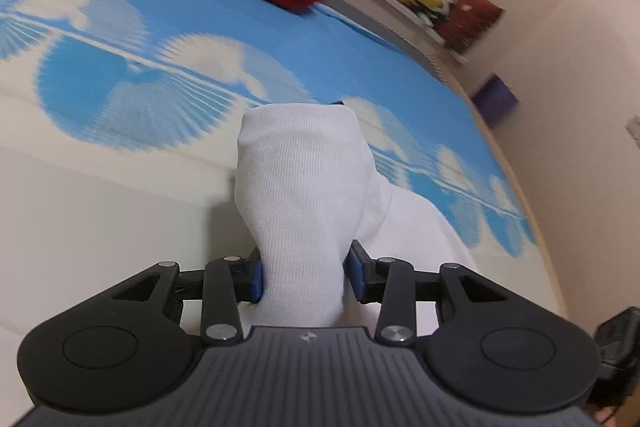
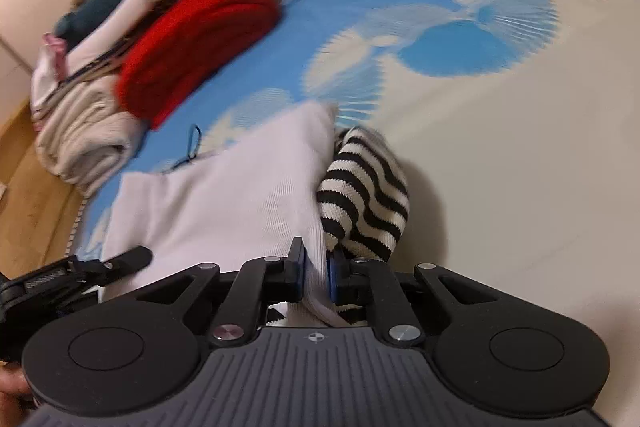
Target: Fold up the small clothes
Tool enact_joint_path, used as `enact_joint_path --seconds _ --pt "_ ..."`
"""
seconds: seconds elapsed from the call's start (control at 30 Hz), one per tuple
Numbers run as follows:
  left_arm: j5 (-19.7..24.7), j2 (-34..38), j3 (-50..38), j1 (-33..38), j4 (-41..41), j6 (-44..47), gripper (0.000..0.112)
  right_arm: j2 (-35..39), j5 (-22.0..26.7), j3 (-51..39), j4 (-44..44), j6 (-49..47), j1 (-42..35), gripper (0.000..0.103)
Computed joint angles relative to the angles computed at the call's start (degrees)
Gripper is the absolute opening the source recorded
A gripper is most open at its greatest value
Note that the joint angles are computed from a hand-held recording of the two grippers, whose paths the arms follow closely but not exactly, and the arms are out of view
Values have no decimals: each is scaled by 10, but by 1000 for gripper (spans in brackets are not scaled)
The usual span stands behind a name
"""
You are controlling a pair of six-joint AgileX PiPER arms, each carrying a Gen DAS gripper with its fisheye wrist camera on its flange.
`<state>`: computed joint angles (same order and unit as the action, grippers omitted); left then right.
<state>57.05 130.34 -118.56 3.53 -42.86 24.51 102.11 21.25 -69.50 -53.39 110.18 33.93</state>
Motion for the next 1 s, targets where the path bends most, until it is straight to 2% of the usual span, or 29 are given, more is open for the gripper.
enact_joint_path --seconds 0.1,0.13,0.17,0.23,0.27,0.37,0.43,0.47,0.53,0.57,0.63,0.67,0.73,0.8,0.87,0.9,0.93,0.97,1.0 --pt "12 19 -41 15 49 -35 51 54 23 -76 32 -60 15 11" --pt "2 13 -34 20 61 -41 51 72 39 -102 63 -99 19 11" --pt "-21 -5 -7 28 58 -24 51 90 59 -133 101 -145 17 11" --pt "-39 -24 19 44 34 28 51 108 94 -164 149 -197 17 11" --pt "-28 -27 21 50 19 49 51 115 107 -176 163 -211 17 11" --pt "62 -21 6 64 -5 88 50 134 153 -211 171 -228 28 11" --pt "113 -1 -22 46 58 78 49 142 167 -221 181 -237 29 12" --pt "115 2 -18 28 115 71 49 147 183 -231 183 -249 34 13" --pt "65 -20 33 3 180 90 52 156 197 -244 194 -273 38 19" --pt "47 -31 51 2 179 101 54 157 202 -248 207 -284 38 27" --pt "32 -47 69 13 157 102 53 153 225 -251 204 -282 46 33" --pt "32 -56 77 23 142 105 53 141 218 -240 204 -280 48 41" --pt "33 -81 111 43 111 134 53 116 199 -215 207 -277 52 50" --pt "45 -98 133 56 102 154 53 101 197 -205 220 -303 58 50" --pt "68 -87 113 49 127 132 53 97 200 -204 256 -345 57 50" --pt "81 -78 101 46 144 121 53 97 196 -201 280 -363 55 49" --pt "93 -71 94 40 169 105 53 98 190 -196 308 -388 51 34" --pt "100 -62 84 33 193 93 54 100 192 -194 323 -409 50 6" --pt "101 -57 83 29 208 88 54 102 196 -191 322 -415 52 6"
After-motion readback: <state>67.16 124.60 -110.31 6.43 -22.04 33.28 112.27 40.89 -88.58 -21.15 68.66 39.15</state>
